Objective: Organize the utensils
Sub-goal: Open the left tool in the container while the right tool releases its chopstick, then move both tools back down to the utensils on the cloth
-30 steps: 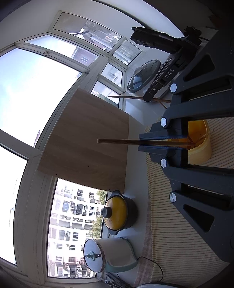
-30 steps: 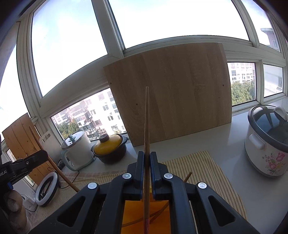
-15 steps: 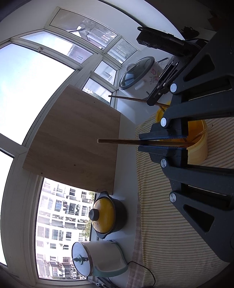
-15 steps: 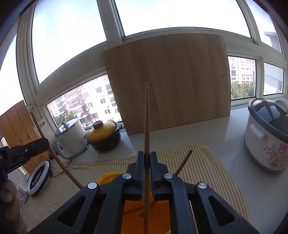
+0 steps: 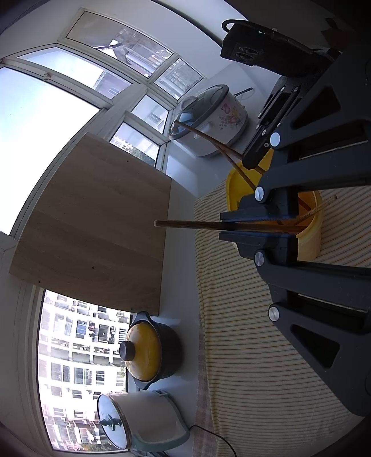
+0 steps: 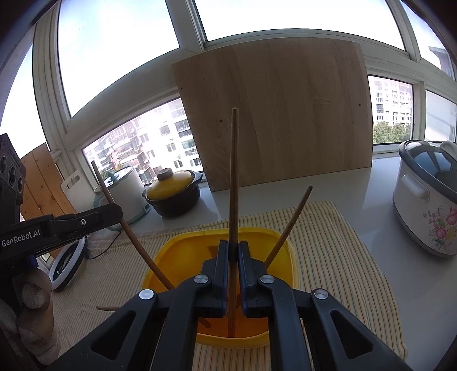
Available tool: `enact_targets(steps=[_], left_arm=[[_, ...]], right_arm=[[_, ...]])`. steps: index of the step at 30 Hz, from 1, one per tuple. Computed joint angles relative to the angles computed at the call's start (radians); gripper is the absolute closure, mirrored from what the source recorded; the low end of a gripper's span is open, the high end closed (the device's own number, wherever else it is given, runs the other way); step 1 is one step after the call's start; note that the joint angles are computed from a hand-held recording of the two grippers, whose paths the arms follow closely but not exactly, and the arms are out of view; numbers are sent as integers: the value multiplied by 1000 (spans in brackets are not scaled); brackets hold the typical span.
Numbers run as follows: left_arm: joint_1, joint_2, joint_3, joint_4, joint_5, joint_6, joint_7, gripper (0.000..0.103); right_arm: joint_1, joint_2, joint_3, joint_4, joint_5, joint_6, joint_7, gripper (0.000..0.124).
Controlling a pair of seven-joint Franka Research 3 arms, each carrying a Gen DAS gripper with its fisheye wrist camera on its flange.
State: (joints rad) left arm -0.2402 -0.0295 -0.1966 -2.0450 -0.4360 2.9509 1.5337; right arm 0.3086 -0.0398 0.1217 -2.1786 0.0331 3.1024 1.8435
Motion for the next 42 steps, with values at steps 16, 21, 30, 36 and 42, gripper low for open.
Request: enact_targets(steps=[16,21,30,36,42], left_arm=[[-37,-66,27,-59,-23,7,63,98],[-53,-104,51,-96,-21,14,61,98],[-98,-211,122,-197,8,58,53,98],[-96,-299,169,-296,83,57,-6,98],[-83,-362,212,-399,145,24,-72,98]], right_arm=[[-37,-69,54,-79,1,33,17,101],[-51,-93,70,-98,-7,36,33,100],[-48,-149,88,-139,10,31,23,95],[2,-207,64,-196,84,39,-42,90],[24,-256,79,-260,136,35,-87,83]])
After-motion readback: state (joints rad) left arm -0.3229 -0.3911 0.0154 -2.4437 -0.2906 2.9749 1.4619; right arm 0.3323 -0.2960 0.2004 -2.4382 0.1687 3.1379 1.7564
